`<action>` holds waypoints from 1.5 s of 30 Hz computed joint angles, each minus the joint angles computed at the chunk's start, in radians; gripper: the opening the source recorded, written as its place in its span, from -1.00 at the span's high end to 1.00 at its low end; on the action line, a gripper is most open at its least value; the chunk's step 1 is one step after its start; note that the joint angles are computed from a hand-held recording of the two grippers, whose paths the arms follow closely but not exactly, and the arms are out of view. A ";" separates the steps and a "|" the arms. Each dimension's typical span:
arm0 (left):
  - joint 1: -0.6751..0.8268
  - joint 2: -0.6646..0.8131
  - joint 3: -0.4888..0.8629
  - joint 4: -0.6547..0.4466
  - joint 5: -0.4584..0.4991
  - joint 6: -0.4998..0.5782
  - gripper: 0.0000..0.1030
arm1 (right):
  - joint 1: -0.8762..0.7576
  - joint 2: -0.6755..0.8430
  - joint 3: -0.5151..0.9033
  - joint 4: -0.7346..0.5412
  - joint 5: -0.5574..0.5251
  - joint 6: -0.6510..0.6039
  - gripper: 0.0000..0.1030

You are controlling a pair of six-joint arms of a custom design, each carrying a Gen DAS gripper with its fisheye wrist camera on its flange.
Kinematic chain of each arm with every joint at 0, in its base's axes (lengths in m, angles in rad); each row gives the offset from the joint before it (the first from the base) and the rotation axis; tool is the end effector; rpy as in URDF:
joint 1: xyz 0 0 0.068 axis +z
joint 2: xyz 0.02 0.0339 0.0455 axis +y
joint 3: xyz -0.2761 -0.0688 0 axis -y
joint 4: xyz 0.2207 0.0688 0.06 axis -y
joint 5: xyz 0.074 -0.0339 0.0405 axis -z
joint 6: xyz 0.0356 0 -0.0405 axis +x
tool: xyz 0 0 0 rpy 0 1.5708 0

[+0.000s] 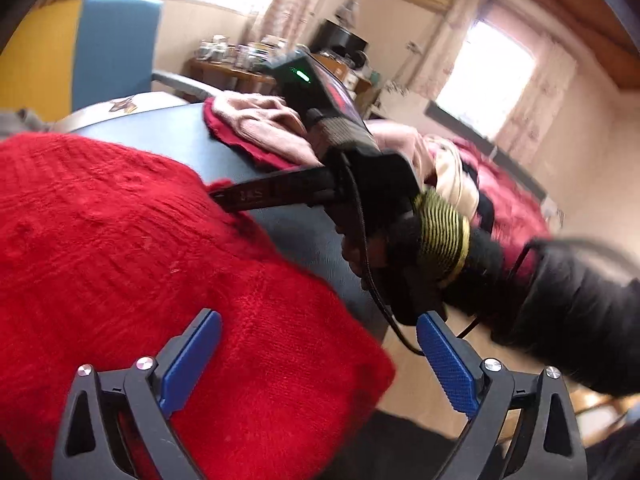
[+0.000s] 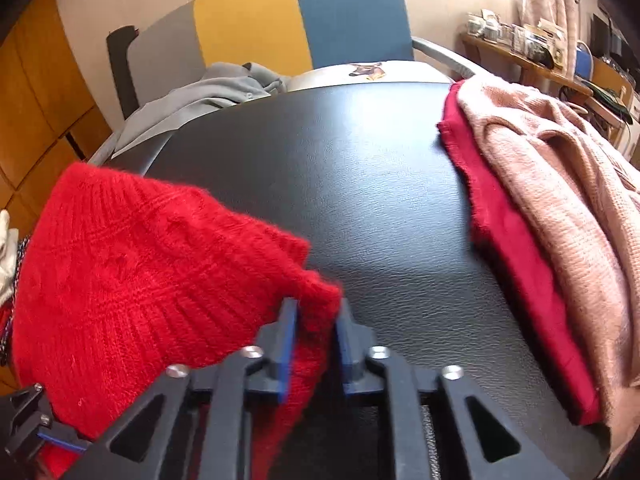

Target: Fold clothes

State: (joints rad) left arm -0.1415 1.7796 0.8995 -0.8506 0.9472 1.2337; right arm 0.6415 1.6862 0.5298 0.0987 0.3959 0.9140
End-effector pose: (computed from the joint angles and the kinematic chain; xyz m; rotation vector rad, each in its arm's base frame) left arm 0.2424 -0.0637 0.1581 1.5153 2.0075 -1.2052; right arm 0.2069 0.1374 0.1168 0.4707 2.4630 0.1031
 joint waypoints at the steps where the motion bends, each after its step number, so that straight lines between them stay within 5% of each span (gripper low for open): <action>1: 0.032 0.010 0.039 -0.063 0.016 0.016 -0.87 | -0.005 -0.025 -0.002 -0.017 -0.001 0.009 0.47; 4: 0.136 0.052 0.165 -0.208 0.057 0.076 -0.87 | 0.038 -0.153 0.028 -0.157 0.095 0.037 0.47; 7: 0.213 0.100 0.315 -0.236 0.093 0.040 -0.88 | 0.099 -0.245 0.089 -0.240 0.165 0.029 0.47; 13: 0.192 0.271 0.682 -0.186 0.135 -0.226 -0.88 | 0.213 -0.185 0.177 -0.104 0.104 0.023 0.45; 17: 0.097 0.350 0.805 -0.176 0.089 -0.259 -0.88 | 0.279 -0.049 0.157 0.025 0.113 0.104 0.32; 22: -0.037 0.359 0.704 -0.035 -0.087 -0.239 -0.88 | 0.429 0.112 0.121 0.076 0.276 0.117 0.28; 26: -0.118 0.320 0.438 0.379 -0.247 -0.341 -0.85 | 0.493 0.150 0.036 0.169 0.362 0.101 0.29; 29: -0.128 0.294 0.369 0.483 -0.263 -0.396 -0.86 | 0.490 0.159 0.012 0.218 0.380 0.072 0.29; 36: -0.020 0.280 0.487 0.282 -0.098 -0.451 -0.81 | 0.454 0.067 0.002 0.177 0.284 0.063 0.25; 40: 0.093 0.310 0.575 0.138 -0.024 -0.427 -0.88 | 0.438 -0.148 -0.074 0.115 0.205 0.226 0.21; 45: 0.212 0.439 0.697 -0.119 -0.006 -0.277 -0.93 | 0.470 -0.347 -0.242 0.157 0.198 0.391 -0.32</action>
State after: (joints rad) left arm 0.0706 2.2190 1.5967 -0.9700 0.9410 0.9565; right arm 1.1118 1.3389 0.2877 0.2560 0.5938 1.3048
